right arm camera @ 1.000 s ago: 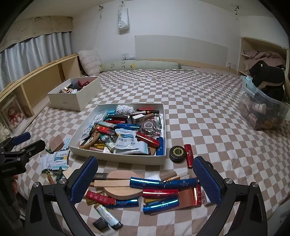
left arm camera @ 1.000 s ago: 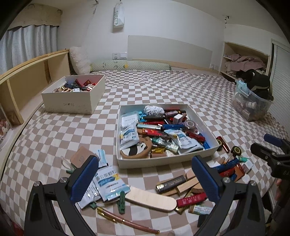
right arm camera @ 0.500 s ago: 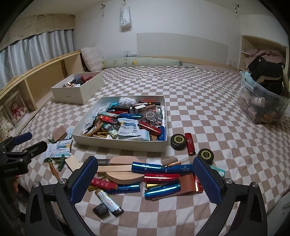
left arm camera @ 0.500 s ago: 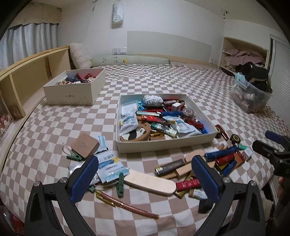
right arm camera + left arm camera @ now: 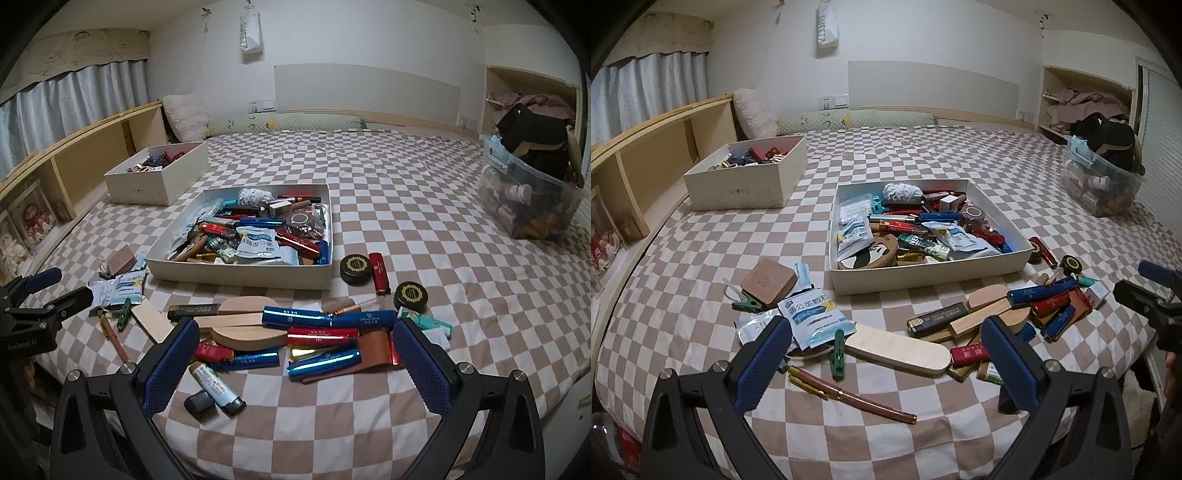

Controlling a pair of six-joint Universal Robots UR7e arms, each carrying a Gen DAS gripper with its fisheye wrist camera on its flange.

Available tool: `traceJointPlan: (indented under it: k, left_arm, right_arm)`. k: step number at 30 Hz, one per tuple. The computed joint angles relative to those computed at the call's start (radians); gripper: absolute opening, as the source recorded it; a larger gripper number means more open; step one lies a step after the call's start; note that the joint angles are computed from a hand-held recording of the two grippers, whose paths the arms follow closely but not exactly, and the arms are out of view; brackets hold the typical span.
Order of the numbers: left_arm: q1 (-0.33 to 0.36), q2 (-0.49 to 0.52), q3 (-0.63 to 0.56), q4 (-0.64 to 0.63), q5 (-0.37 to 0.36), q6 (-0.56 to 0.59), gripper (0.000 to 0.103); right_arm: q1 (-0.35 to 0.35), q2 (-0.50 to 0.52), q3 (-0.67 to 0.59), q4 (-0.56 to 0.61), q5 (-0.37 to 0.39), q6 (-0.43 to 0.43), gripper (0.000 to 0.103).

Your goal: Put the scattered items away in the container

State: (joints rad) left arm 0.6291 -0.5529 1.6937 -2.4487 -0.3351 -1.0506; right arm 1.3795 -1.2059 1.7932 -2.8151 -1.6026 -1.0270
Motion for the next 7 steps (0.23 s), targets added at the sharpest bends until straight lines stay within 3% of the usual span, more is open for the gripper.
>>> traceJointPlan:
  k: [7]
  left_arm:
    - [-0.005, 0.001, 0.010, -0.023, 0.003, -0.006, 0.103]
  right_arm:
    - [-0.005, -0.004, 0.007, 0.000, -0.002, -0.009, 0.103]
